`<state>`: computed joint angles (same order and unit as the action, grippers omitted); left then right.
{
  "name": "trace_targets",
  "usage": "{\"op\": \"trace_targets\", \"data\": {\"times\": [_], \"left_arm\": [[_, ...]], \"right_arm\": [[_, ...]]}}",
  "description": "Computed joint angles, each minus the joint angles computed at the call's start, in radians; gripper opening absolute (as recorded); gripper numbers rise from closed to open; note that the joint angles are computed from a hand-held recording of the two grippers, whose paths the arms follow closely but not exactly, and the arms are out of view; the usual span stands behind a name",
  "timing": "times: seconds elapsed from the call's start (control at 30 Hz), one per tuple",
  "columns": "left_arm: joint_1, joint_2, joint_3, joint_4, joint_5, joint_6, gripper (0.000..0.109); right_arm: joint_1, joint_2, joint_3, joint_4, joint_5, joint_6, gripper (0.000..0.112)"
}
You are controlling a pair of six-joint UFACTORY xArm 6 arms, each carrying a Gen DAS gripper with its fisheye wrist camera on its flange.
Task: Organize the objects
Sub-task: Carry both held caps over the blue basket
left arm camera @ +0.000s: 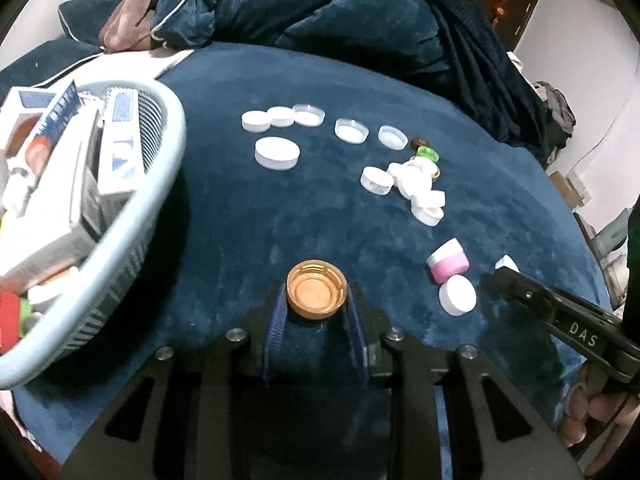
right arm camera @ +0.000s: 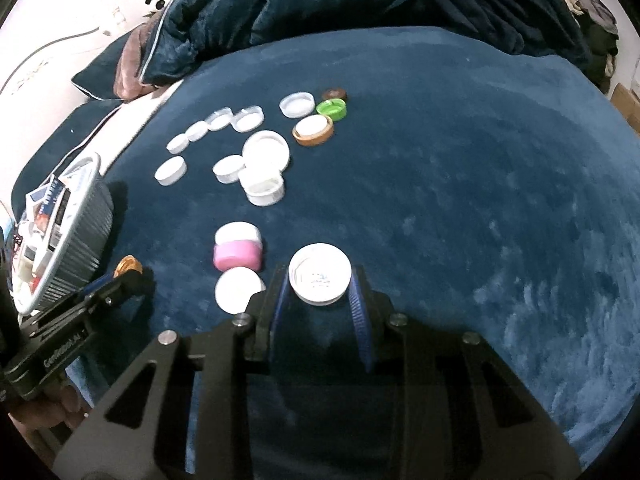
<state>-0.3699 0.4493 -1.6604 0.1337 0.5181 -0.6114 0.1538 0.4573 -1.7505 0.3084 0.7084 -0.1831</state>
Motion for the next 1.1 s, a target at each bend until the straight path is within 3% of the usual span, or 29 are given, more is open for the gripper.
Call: {"op": "trace_targets", "data": {"times": [0.37, 0.77, 1.1], "left_arm": [[0.032, -0.174, 0.150, 0.148, -0.057, -0.096, 0.031], [0.163, -0.434, 0.413, 0.338, -0.116, -0.361, 0.031], [0.312, -0.557, 0.572, 0.368, -0.199, -0.526, 0.031]], "right_arm": [[0.071, 0.010, -0.080, 0.107, 0.015, -0.075, 0.031], [0.202, 0.042, -0.183, 0.204, 0.055, -0.188, 0.031], [0.280, 0.247, -0.556, 0.251, 0.232, -0.198, 0.031]]}}
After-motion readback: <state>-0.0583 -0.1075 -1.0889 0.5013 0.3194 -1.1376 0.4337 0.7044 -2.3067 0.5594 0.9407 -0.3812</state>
